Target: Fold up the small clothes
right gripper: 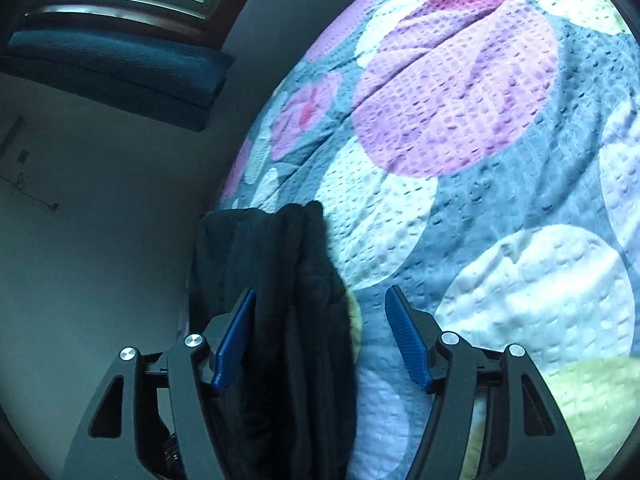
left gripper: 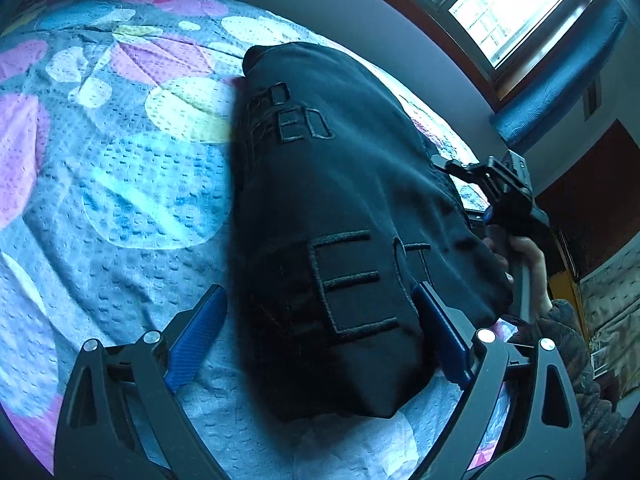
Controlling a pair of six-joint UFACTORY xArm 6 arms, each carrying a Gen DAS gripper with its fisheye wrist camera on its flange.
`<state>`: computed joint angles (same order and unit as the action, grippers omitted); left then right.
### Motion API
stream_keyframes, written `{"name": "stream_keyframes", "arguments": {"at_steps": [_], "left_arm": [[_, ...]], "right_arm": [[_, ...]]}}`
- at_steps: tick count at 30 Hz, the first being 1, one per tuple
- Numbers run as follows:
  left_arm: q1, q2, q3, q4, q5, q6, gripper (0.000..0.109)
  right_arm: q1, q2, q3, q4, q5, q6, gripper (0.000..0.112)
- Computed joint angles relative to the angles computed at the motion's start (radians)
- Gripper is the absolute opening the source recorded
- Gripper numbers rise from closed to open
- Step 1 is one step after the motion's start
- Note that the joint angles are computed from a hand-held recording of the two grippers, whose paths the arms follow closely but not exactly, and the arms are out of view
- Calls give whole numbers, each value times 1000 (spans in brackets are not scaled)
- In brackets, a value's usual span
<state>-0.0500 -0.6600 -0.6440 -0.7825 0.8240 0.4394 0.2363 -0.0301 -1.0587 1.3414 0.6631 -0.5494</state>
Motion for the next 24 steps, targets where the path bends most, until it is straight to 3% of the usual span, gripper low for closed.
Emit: {"name": "stream_keyframes", "arguments": {"at_steps": [2,9,15,24], "left_arm": [[-7,-4,4,10,-11,-6,94],[-36,-37,25,69,-63,-68,95],[-108,-136,88,285,-153,-235,95],[-156,-287,161,555,-116,-482,96]], "right_arm": [[-2,-6,3,8,-1,-17,64],[29,-185,185,-60,-165,53,67],[61,-408,403,-55,-207,82,76],[149,-635,600,-279,-288,305,84]]}}
